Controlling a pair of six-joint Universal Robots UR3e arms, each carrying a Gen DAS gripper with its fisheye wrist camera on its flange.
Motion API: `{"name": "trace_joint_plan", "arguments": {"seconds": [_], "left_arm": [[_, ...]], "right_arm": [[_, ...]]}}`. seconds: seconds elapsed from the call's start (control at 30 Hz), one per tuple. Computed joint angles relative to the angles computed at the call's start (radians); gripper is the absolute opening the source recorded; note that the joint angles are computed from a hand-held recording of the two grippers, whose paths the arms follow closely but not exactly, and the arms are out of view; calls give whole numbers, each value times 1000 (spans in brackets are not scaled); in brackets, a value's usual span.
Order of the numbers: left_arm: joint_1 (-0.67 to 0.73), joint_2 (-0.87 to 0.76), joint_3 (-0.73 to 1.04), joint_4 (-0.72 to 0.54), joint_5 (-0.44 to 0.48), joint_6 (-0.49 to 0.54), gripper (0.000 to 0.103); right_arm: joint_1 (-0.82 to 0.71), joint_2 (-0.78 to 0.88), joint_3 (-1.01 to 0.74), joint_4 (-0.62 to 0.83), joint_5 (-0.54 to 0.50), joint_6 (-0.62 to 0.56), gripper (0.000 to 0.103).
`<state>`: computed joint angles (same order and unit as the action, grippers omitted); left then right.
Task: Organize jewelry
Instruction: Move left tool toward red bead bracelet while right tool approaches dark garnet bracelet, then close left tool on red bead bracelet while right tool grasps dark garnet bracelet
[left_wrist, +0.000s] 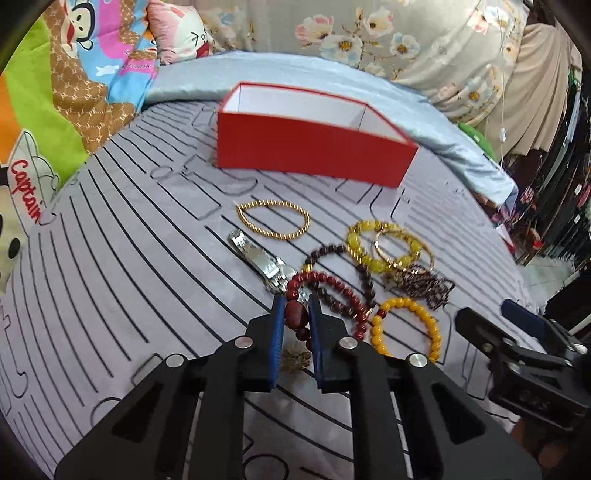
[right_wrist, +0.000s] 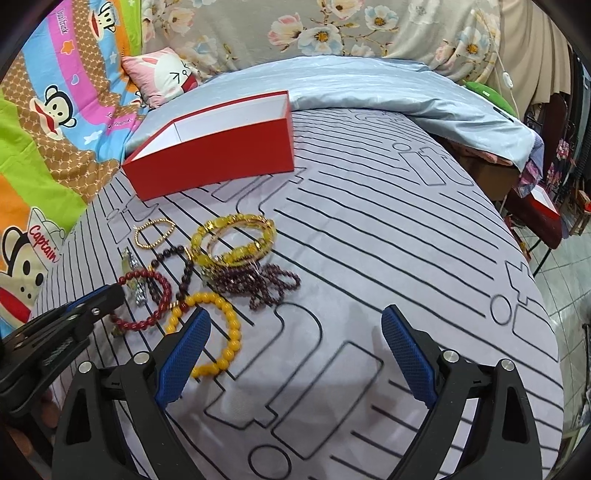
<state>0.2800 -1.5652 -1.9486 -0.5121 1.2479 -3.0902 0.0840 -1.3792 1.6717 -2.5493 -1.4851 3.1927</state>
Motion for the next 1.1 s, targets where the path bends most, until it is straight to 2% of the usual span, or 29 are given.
{"name": "trace_joint_plan", "arguments": {"seconds": [0.2,0.23,0.53,0.63,0.67,0.7,0.73,0.77,0.8,0.87,0.97,1.03,1.1], "left_arm": [[58,62,-4,-44,-63,5,13],[61,65,-7,-41,-64,7,9],[79,41,-21,-42,-55,12,8],[89,46,-27,-53,-68,18,9],[90,50,-34,-53,-72,19,10],[90,50,-33,-61,-69,21,21],[87,50,-34,-63,-62,19,37],[86,51,-40,-58,-59,15,43],[85,53,-48,-51,-60,12,47],[81,48,-48,-58,-67,22,47],[54,10,-32,-52,-41,29,47],[52,-4,-35,-27,-40,15,46],[50,-13,-27,-28,-45,10,40]], "right_arm": [[9,77,-91,17,16,-2,75],[11,91,-109,22,18,-1,73],[27,200,-229,56,26,-47,67],[6,209,-240,84,83,-49,56],[3,206,-237,85,95,-51,52],[4,203,-233,88,99,-53,50],[5,202,-233,91,101,-54,46],[5,198,-233,102,105,-57,36],[5,195,-229,107,110,-60,31],[5,179,-210,111,102,-59,19],[-18,145,-165,108,136,-49,13],[-30,121,-136,105,145,-46,13],[-41,100,-119,110,157,-48,13]]}}
